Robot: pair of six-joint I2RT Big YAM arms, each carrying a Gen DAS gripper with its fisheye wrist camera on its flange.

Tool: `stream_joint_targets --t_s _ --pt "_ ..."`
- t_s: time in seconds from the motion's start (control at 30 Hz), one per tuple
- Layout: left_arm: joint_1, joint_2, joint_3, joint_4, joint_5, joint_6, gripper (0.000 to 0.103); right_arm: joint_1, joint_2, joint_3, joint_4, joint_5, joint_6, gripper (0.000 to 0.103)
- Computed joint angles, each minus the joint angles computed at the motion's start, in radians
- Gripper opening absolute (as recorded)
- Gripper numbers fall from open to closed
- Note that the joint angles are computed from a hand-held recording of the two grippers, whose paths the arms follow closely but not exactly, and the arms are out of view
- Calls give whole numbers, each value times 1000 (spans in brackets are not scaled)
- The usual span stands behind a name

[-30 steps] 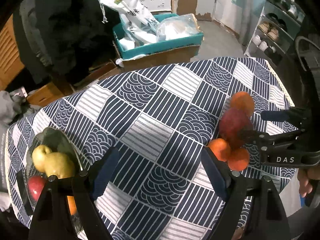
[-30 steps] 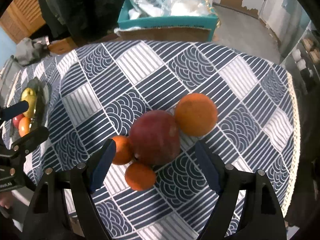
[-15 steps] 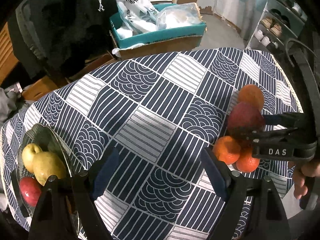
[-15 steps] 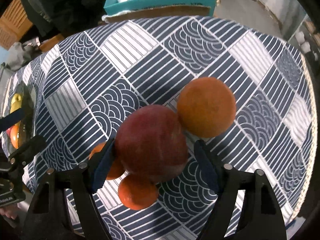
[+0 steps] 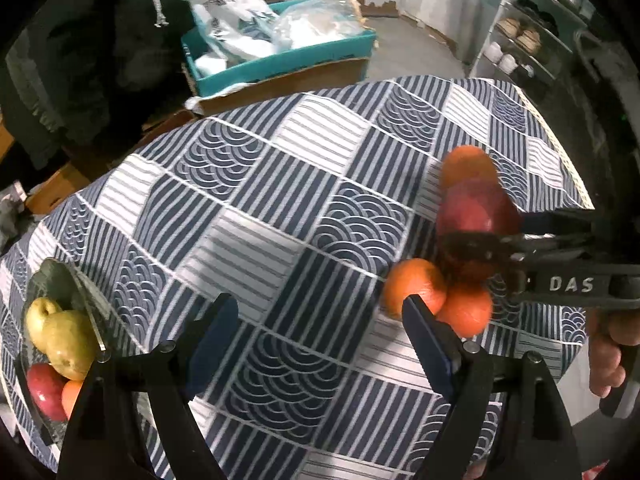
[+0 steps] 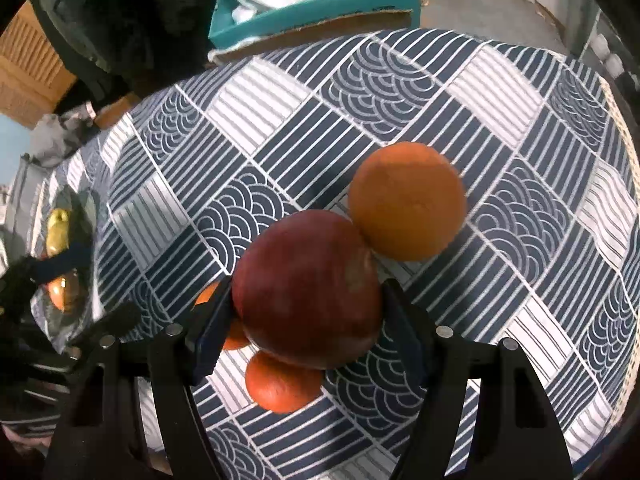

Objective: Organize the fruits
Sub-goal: 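Grasp a red apple with the right tool while the left tool grasps another red apple, then grasp a small orange with the left tool while the right tool lifts its red apple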

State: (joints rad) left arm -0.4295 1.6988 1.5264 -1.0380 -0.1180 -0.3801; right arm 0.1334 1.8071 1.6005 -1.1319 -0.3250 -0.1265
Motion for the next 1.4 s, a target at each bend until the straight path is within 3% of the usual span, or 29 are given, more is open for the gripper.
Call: stream_joint_targets --t_s 0.27,0.47,0.83,1.0,1.17,1.2,1.4 --pt "-27 46 35 -2 32 -3 85 -35 -60 -30 46 30 -4 72" --pt "-30 74 50 6 80 -23 85 -73 -75 -65 60 4 -14 72" --pt "-21 121 70 40 158 -94 85 -110 -79 -96 59 6 -25 72" --pt "-10 139 78 53 216 -120 73 -110 -77 -101 63 6 -29 72" --pt "-3 138 70 82 291 -135 47 -107 -76 -104 70 11 -41 72" --pt "-5 139 74 79 295 -134 47 -105 -76 -104 71 13 -43 72" --pt "-23 135 84 56 208 -109 45 -102 -81 -102 67 21 -52 72"
